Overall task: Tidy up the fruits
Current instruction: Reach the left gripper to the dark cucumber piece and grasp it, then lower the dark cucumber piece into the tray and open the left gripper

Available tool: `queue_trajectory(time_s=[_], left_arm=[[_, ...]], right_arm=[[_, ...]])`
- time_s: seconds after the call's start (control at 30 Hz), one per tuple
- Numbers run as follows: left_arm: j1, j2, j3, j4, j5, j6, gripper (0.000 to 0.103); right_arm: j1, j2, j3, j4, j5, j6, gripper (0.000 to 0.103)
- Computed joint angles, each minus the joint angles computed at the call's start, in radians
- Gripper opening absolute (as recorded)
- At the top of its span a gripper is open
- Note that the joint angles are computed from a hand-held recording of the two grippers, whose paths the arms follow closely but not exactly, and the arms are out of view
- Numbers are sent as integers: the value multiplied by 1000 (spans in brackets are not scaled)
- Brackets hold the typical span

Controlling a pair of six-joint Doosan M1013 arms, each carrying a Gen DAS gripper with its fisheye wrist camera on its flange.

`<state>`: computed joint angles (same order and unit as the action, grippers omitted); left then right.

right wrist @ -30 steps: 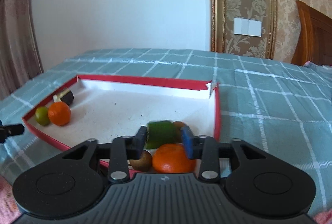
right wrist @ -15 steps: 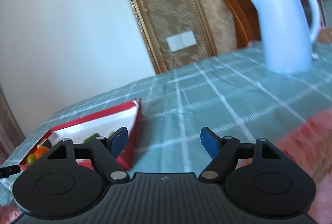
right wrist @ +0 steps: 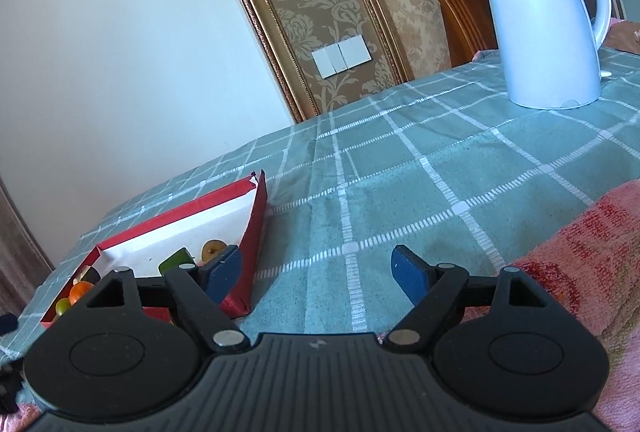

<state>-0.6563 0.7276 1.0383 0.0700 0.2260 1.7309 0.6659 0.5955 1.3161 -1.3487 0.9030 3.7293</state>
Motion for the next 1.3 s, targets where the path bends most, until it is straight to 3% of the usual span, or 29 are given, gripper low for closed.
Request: queue_trajectory(time_s=[0.1, 0.17, 0.3, 0.6, 0.67, 0.73, 0.93, 1.13, 1.3], left_arm=[[-3, 1, 4, -94, 5, 102, 99], [-1, 6, -10, -166, 37, 165, 89], [-6, 17, -27, -158, 62, 153, 85], [-3, 51, -93, -197, 181, 148, 47], [-1, 57, -106, -212, 205, 152, 32], [3, 60, -112, -263, 223, 187, 27], [5, 51, -97, -284, 210, 194, 26], [14, 13, -43, -324, 146, 218, 26], [25, 0, -35, -231, 81, 109, 26]], right_arm=[[-2, -1, 1, 6, -7, -3, 82], [-2, -2, 3, 6, -10, 1, 82], [-4, -3, 3, 6, -15, 4, 83], [-5, -3, 3, 13, -22, 4, 84], [-6, -4, 3, 16, -26, 4, 84], [-7, -3, 2, 21, -30, 1, 84], [-10, -4, 2, 30, -35, -1, 84], [-10, -4, 2, 31, -34, 0, 85], [-10, -5, 3, 33, -34, 2, 85]])
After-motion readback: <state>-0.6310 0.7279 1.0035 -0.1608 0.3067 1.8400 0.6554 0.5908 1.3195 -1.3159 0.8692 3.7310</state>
